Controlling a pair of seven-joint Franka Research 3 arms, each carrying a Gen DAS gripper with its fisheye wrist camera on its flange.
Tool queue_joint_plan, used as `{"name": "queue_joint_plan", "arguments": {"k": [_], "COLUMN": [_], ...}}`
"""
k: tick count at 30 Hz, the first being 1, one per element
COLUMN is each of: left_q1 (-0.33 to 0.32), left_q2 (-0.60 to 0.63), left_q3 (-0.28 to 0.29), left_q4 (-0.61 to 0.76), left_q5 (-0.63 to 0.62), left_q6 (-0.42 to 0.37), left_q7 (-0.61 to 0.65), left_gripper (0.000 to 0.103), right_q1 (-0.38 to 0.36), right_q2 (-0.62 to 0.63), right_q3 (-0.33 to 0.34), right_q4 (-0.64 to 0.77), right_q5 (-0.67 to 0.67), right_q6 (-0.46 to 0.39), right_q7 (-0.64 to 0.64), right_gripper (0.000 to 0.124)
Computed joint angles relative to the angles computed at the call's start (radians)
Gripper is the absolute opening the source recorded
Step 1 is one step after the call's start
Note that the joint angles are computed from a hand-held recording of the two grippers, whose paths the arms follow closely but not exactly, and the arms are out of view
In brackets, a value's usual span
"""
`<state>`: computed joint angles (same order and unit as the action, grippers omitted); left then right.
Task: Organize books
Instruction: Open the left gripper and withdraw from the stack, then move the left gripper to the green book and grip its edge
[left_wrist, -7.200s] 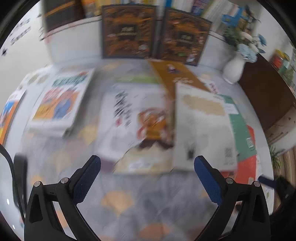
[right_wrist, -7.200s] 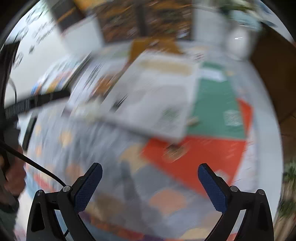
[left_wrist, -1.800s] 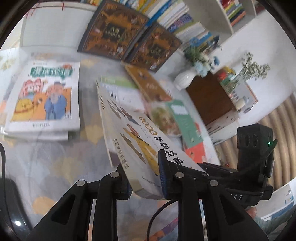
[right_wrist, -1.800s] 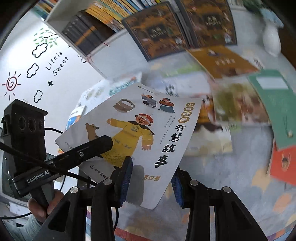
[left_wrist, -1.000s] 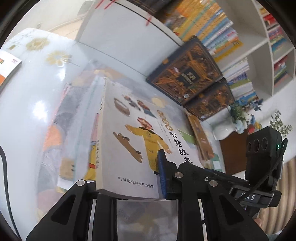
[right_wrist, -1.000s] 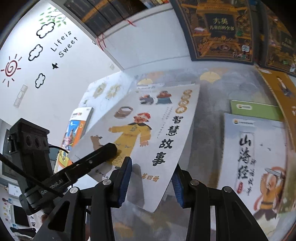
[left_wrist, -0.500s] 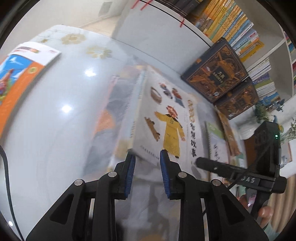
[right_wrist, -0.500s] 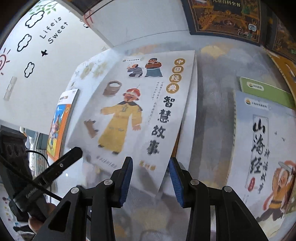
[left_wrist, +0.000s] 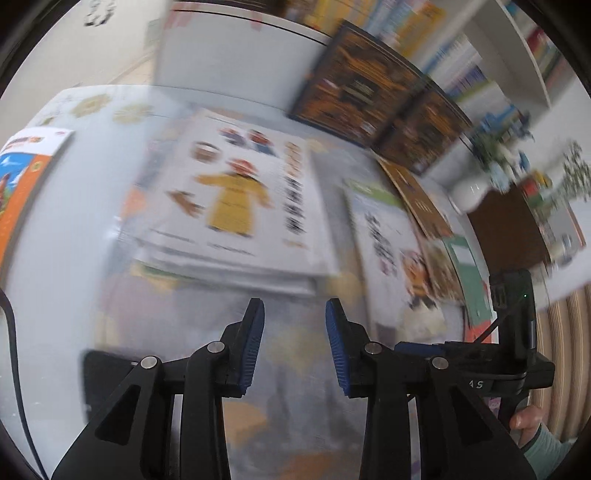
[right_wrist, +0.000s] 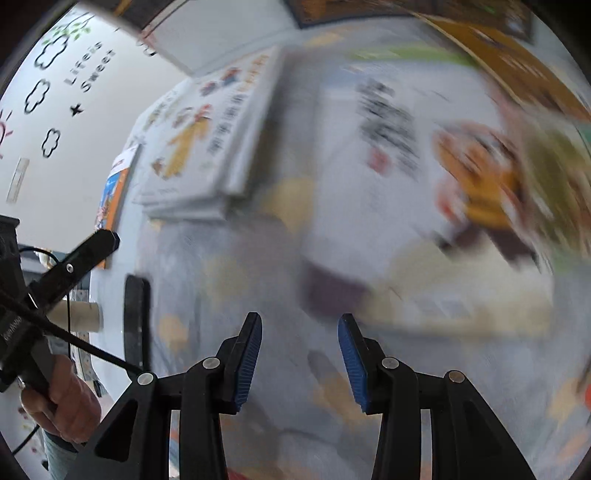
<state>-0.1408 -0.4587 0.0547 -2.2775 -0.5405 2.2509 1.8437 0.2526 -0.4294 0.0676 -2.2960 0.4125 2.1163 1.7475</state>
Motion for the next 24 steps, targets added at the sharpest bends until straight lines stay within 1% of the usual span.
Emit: {"name": "queue_joint_plan", "arguments": {"k": [1,5,9,12,14,16,20,24], "left_q1": [-0.013,-0.068,-0.148,-0.2,-0.233,-0.251,-0.274,-0.278], "left_q2": [-0.006,-0.008,0.028,0.08,0.138,0.19,0.331,0.442], "left_q3": [-0.016,-0.052,-0.107,-0.152,-0.184,-0.216,-0.288,-0.339], "left_q4": [-0.003,-0.002,0.04,0.091,0.147,0.198,0.325,0.411], "left_q5": [-0.003,-0.035,-0.087,-0.103,-0.104,-0.09,-0.035,0.045], "left_q6": [-0.008,-0.024,-0.016,0.0,-0.007,-0.01,0.016,0.055], "left_q7": [-0.01,-0.033,-0.059,-0.072,-0.076,-0.092,-0.152,-0.259], "left_gripper": [0.032,0.032,0.032,0.032,0.033,0.033,0.033,0.033], "right_q1": [-0.012,-0.068,-0.166,-0.251,-0.3,-0.353,-0.451,-0.489], "right_q2": [-0.038,-0.165,-0.279,-0.316,-0.316,-0.305,-0.222,-0.129], "right_q3": [-0.008,-0.052,-0.109,-0.164,-0.196,-0.23,-0.266,-0.281], "right_q4": [-0.032,-0.117,-0.173,-0.177,-0.169,-0.15,-0.084,-0.023], "right_q5": [-0.013,-0.037,-0.069,-0.094,-0.1,-0.108,-0.152,-0.149], "right_q6": [-0.012,-0.058,-0.1,-0.124,-0.131,-0.135,-0.105,-0.06], "right_q7": [0.002,-0.01,-0.026,-0.055,-0.083,-0.114,-0.165,-0.208], "right_gripper": [0.042,0.042,0.052,0.053,0.053,0.054,0.054,0.054]}}
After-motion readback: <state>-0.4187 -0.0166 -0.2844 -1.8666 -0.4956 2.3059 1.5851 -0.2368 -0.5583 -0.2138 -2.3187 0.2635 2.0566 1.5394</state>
